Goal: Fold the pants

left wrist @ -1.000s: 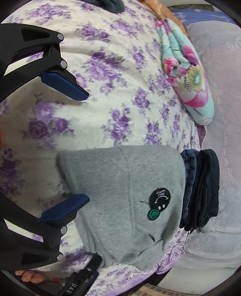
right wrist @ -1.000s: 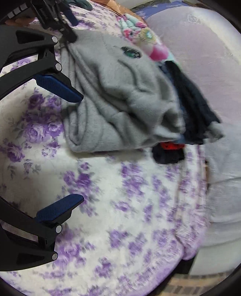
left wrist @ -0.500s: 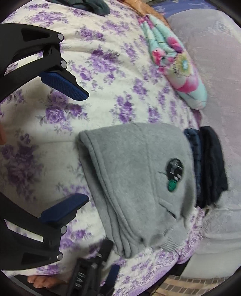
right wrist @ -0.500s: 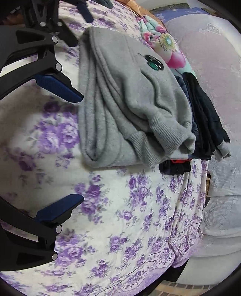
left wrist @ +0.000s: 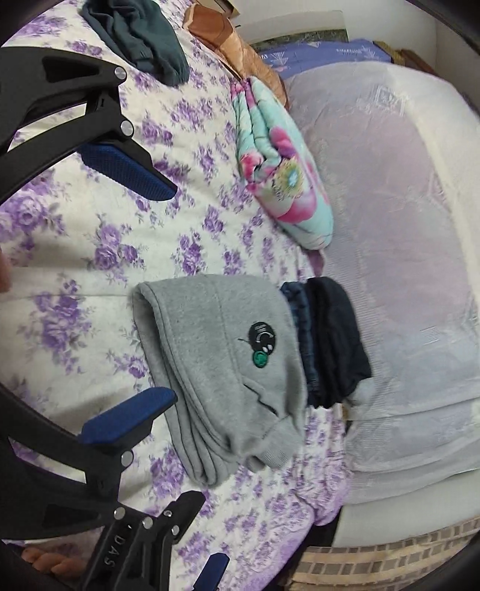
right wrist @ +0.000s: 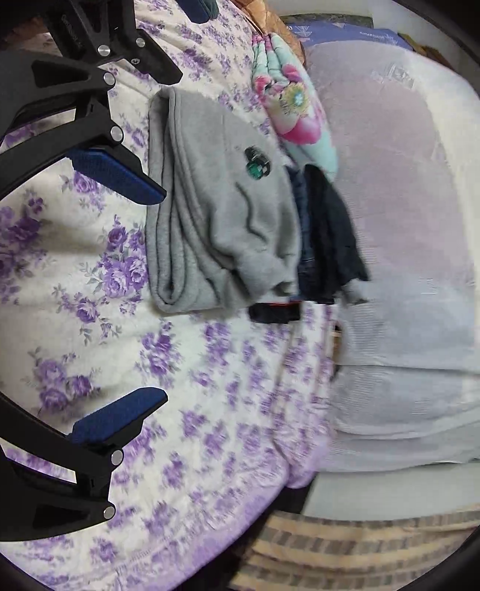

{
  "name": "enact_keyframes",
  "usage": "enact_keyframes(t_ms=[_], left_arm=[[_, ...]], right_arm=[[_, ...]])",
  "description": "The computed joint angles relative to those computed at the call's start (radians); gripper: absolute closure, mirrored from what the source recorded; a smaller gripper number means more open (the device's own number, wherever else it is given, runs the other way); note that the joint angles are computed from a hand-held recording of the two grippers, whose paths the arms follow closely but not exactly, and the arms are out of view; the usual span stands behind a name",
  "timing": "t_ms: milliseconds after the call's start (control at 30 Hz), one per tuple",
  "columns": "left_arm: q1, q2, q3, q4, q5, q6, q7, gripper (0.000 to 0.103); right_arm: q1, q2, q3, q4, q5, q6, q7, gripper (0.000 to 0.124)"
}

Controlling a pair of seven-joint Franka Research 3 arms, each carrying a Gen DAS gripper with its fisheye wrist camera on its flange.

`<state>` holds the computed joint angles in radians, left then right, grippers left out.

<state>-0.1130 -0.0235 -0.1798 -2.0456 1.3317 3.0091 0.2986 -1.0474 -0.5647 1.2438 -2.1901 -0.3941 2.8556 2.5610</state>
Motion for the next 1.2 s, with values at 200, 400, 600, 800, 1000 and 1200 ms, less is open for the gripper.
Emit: enact_keyframes(t_ms=[200,400,600,800,1000,1200], left_arm=[[0.011,-0.085,-0.004,-0.111,-0.064,0.02,0.016,0.005],[0.018,-0.172,-0.011,-0.241,-0.37,0.046,0.194,0.005],[0.074,-0.286,-0.085,-0.338,-0.449,0.042,0.267,0.005],[0.11,-0.418,-0.12,-0.418,-0.51,0.071,0.315,0.005],[0.137,-0.529,-0.154,-0.479,-0.585,0.05,0.366,0.005],[0.068,-0.622,-0.092,-0.554,-0.692,0.047,0.461,0.005]], right_arm=[[0.111,-0.064,-0.073,-0.058,-0.001,0.004,0.004,0.024],[0.246,-0.091,-0.167,-0.128,-0.013,0.002,0.066,0.024],[0.419,-0.156,-0.28,-0.215,-0.032,-0.03,0.139,0.024],[0.593,-0.165,-0.422,-0.265,-0.042,-0.033,0.167,0.024],[0.715,-0.2,-0.49,-0.274,-0.081,-0.087,0.159,0.024],[0.803,-0.243,-0.518,-0.264,-0.112,-0.157,0.147,0.024]])
